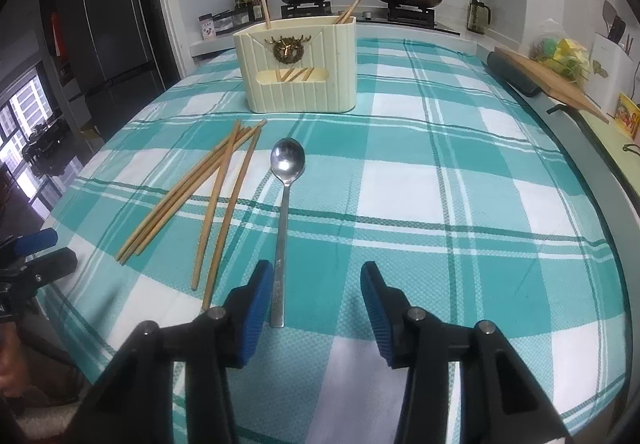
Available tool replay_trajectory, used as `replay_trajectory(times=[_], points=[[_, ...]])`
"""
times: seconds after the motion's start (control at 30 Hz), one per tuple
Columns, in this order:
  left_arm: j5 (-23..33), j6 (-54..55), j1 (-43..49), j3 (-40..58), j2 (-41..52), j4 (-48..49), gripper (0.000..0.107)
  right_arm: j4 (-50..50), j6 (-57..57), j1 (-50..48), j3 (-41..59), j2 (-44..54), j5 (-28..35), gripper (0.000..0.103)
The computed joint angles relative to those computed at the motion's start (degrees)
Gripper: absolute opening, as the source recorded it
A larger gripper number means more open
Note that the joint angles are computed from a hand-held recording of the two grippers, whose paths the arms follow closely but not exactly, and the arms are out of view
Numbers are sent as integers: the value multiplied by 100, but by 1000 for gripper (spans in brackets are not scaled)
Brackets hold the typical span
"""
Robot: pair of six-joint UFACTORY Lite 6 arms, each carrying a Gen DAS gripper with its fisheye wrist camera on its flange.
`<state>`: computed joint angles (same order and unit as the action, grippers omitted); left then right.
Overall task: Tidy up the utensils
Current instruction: 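Withdraw both open tools from the cream box back over the cloth, then close right tool on the steel spoon handle while left tool approaches the chopsticks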
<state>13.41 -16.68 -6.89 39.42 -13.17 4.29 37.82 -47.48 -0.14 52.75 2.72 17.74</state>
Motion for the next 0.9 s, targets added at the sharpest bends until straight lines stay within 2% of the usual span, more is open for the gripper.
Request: replay_trajectory(times=[0.07,0.37,0.5,0.57,0.63,0.67,0.73,0.8,0.9], points=[[6,-55,-2,16,27,59,92,33,-54,90,181,236,-14,40],[40,-383,-18,48,60,391,92,2,-1,520,1599,1678,90,40],[68,-569,27,40,59,574,92,-319,390,643,2248,2254,299,40],[69,-572,46,49,98,564,92,-832,735,820,2236,2321,88,40],[67,-553,46,93,184,552,92,-1210,1012,961,2120,2332,-149,34],[65,-581,33,132,240,580,92,-1251,1025,983,2129,2380,-145,25],[43,-538,-5,235,353,532,92,-1632,1353,1036,2035,2401,-332,20],[6,-261,-17,452,553,271,92,-1673,1451,985,1995,2397,-422,9],[-2,491,-22,960,991,-501,92,-1986,1996,834,1999,2389,-442,8]])
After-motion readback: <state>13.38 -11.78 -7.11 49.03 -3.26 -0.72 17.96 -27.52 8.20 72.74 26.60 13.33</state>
